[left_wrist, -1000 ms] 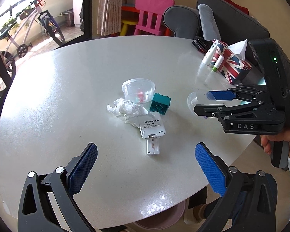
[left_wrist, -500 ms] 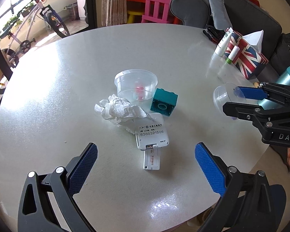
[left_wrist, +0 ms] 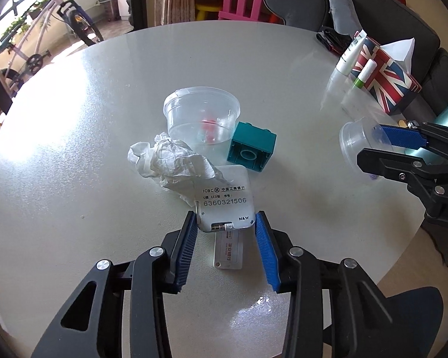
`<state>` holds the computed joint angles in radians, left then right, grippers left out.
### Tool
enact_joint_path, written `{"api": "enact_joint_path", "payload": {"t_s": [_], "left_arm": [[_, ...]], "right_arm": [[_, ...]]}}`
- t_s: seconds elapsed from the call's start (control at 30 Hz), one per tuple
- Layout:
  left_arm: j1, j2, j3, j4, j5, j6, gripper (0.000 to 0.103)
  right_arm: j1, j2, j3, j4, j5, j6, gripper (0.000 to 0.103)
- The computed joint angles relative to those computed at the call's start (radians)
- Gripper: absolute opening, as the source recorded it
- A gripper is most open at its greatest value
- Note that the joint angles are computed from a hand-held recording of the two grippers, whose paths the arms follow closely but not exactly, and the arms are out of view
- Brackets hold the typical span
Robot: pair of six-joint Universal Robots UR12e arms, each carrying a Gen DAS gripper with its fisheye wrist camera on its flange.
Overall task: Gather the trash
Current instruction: 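Grasp the white card with the left gripper while the right gripper holds the container, then drop the clear container into the wastebasket with the right gripper while the left carries the card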
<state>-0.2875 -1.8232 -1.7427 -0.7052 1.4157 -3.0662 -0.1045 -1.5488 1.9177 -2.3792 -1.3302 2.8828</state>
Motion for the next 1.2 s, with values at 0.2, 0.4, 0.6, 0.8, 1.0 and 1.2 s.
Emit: {"api": "enact_joint_path", "payload": {"t_s": [0.2, 0.4, 0.6, 0.8, 1.0, 1.2], "left_arm": [[0.007, 0.009, -0.006, 0.001, -0.023, 0.004, 0.040], [0.015, 0.028, -0.015, 0.007, -0.050, 0.018, 0.039], [0.028, 0.053, -0.031, 0.021, -0.060, 0.027, 0.039], [0.036, 0.072, -0.043, 0.032, -0.065, 0.027, 0.039], [0.045, 0.092, -0.056, 0.042, -0.075, 0.030, 0.039], [0.054, 0.133, -0.086, 0.051, -0.089, 0.053, 0.039]], "right_arm": [[0.005, -0.001, 0.001, -0.002, 0.005, 0.001, 0.054], [0.011, -0.003, 0.002, -0.007, 0.010, 0.000, 0.054], [0.015, -0.015, 0.009, -0.013, 0.016, -0.001, 0.054], [0.019, -0.026, 0.015, -0.015, 0.026, -0.002, 0.054], [0.028, -0.044, 0.025, -0.021, 0.031, -0.007, 0.054], [0.033, -0.074, 0.047, -0.029, 0.049, -0.015, 0.054]]}}
